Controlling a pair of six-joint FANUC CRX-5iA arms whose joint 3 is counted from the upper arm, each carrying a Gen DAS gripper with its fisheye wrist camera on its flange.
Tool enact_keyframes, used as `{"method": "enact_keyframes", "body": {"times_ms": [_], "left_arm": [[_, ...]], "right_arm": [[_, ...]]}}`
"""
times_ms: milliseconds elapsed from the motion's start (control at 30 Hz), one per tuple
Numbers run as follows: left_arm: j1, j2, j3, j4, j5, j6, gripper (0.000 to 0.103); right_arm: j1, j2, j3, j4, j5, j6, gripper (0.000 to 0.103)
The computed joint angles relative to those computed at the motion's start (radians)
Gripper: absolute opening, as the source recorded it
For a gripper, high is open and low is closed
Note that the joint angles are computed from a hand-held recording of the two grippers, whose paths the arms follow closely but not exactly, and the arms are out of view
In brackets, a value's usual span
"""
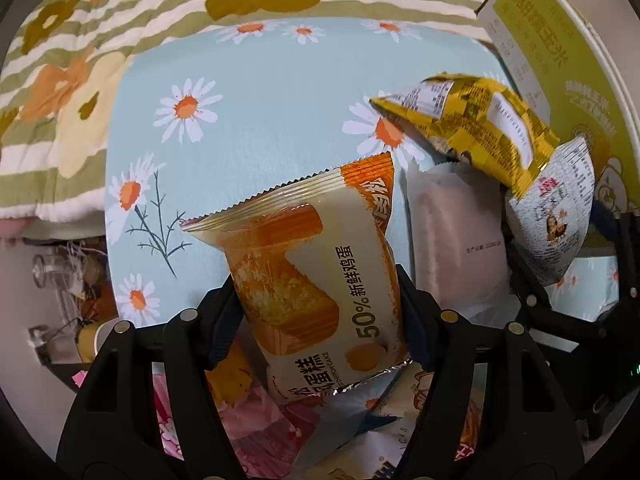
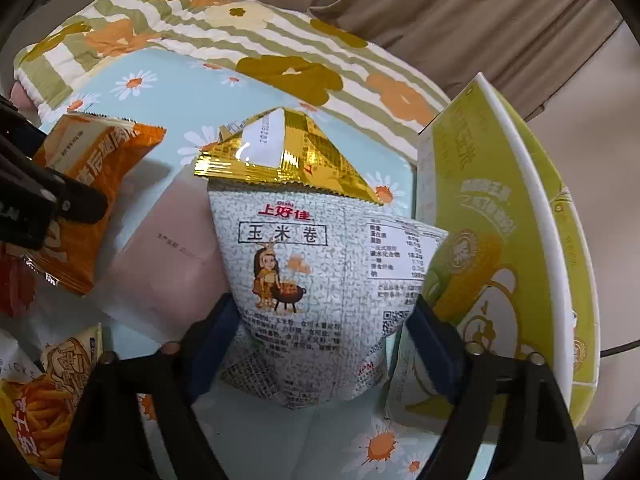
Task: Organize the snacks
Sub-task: 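Grasp the orange cake packet with the left gripper while the right gripper grasps the corn-roll bag, then carry the cake packet and corn-roll bag over the box and release them inside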
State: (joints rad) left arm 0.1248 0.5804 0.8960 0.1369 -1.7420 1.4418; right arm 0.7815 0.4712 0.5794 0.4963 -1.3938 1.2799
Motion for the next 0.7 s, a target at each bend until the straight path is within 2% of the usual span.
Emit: {"method": "enact_keyframes", "body": {"times_ms": [133, 300, 500, 700], "left_arm": [[0.004, -0.014, -0.014, 0.014, 0.016, 0.006, 0.065], [0.008, -0.026, -0.019, 0.025, 0.028, 0.011, 0.065], [0.007, -0.061, -0.039, 0.031, 0.046, 0.01, 0.065], [0.006, -0.102, -0.055, 0.04, 0.067, 0.0, 0.065]], "right_arm": [[-0.007, 0.01, 0.016, -0.012, -0.001, 0.005, 0.072], [-0.008, -0.004, 0.008, -0.019, 0.001, -0.004, 0.06], [0.0, -0.044, -0.035, -0.011, 0.024, -0.038, 0.055], [0.022, -0.104, -0.083, 0.023, 0.043, -0.097, 0.054]]}}
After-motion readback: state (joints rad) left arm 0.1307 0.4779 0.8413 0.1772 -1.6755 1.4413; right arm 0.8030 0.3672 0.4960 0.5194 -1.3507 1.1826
